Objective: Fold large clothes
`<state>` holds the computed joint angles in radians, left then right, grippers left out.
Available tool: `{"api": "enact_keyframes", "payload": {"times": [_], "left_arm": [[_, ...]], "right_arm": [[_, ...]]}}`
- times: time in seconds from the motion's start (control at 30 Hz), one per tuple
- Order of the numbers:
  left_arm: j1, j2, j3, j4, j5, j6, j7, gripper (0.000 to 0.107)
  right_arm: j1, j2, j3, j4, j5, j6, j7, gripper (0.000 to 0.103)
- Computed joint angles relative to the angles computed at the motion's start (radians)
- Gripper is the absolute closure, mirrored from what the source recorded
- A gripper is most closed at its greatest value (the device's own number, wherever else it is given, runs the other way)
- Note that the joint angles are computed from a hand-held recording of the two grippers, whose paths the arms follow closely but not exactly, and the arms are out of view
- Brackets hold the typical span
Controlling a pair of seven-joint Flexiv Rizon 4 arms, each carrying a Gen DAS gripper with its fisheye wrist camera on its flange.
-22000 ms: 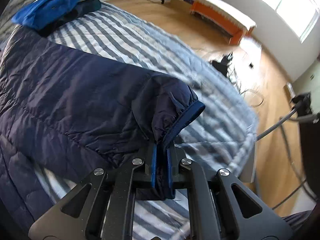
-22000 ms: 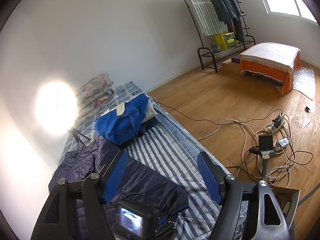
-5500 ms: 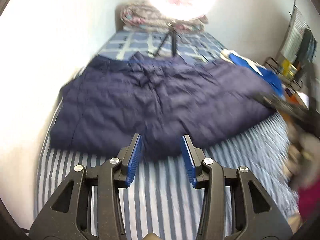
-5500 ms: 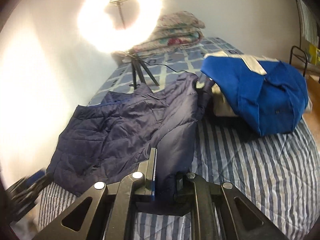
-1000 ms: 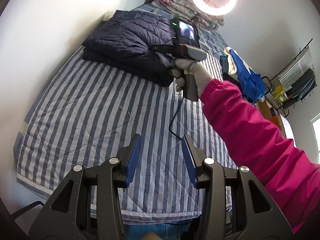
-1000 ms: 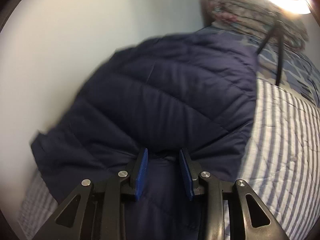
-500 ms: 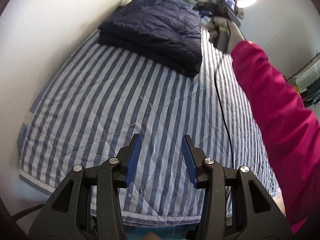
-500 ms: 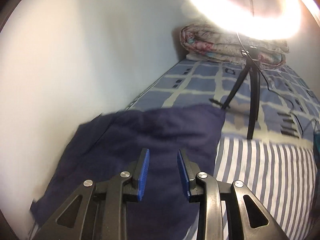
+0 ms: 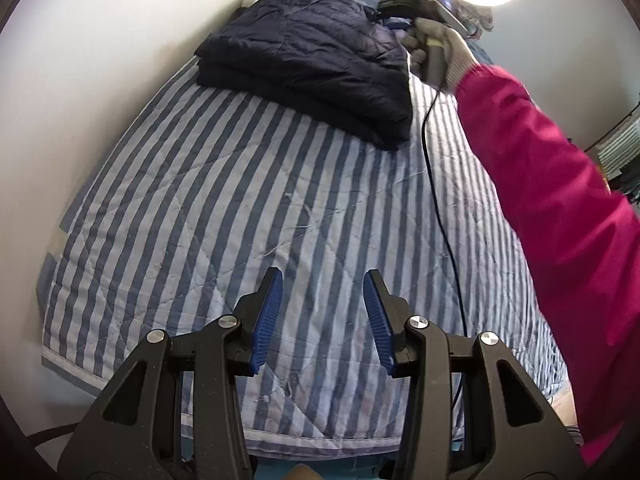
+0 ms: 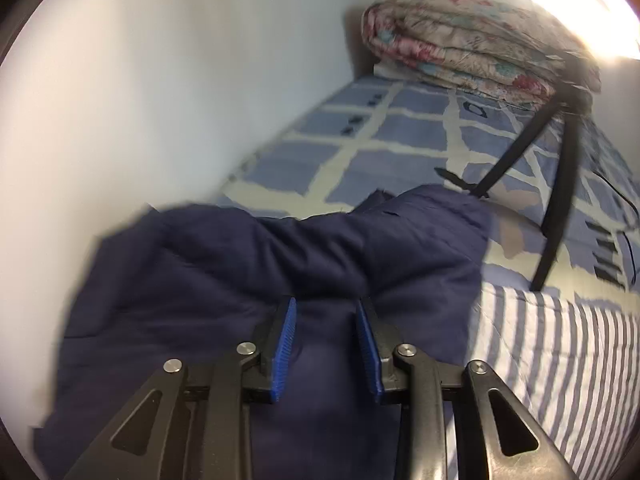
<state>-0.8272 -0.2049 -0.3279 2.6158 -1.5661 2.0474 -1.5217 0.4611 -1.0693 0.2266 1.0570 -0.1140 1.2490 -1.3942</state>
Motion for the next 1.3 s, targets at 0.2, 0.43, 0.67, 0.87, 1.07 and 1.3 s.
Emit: {"api": "enact_keyframes", "payload": {"times": [0.2, 0.43, 0.67, 0.87, 1.07, 1.3], "left_arm": [[-0.032, 0.012, -0.012, -0.011, -0.021, 0.051, 0.014, 0.064], [-0.046, 0.015, -0.020, -0.030, -0.063, 0.087, 0.022, 0.064], [-0.031, 0.003, -0.008, -0.041, -0.031, 0.081, 0.002, 0.064], [-0.029, 0.004, 0.006, -0.032, 0.011, 0.094, -0.042, 0.064], [-0.037, 0.024, 0.008, -0.010, 0.002, 0.114, -0.059, 0.064], [-0.060, 0.048, 0.001, 0.011, -0.056, 0.165, -0.045, 0.064]], "right_arm": [[-0.322, 0.150, 0.366, 0.330, 0.218, 0.104, -0.170, 0.018], [-0.526, 0.191, 0.559, 0.539, 0.453, 0.046, -0.330, 0.018], [-0.599, 0.145, 0.666, 0.566, 0.614, 0.037, -0.492, 0.018], [-0.565, 0.111, 0.657, 0.542, 0.722, 0.035, -0.545, 0.024], [-0.441, 0.176, 0.539, 0.535, 0.747, -0.007, -0.493, 0.071], [-0.326, 0.334, 0.379, 0.613, 0.693, -0.035, -0.423, 0.087]]}}
